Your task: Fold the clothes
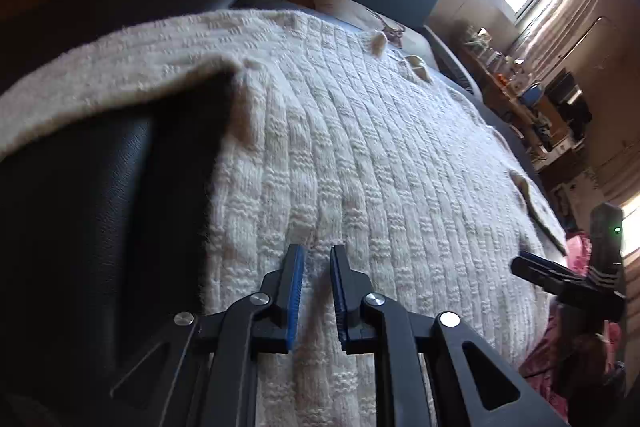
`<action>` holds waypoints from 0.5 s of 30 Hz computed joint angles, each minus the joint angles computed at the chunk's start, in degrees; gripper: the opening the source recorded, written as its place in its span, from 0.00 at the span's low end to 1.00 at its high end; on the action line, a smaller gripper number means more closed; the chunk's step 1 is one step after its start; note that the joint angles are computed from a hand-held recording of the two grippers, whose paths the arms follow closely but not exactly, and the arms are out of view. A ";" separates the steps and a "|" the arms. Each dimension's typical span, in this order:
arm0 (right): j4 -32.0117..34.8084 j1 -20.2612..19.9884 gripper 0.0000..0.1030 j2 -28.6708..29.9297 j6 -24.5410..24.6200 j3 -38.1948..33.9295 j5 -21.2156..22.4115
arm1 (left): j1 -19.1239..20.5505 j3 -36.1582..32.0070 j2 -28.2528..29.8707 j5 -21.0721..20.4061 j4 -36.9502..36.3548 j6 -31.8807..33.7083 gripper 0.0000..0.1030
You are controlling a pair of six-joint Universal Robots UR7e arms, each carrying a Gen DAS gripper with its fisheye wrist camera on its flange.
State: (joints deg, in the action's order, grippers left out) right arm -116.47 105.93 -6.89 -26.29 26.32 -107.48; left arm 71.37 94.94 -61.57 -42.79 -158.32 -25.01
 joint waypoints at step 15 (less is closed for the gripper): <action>-4.78 -4.61 1.00 -13.57 7.83 18.93 8.28 | -3.98 6.84 -3.66 5.50 1.58 1.12 0.15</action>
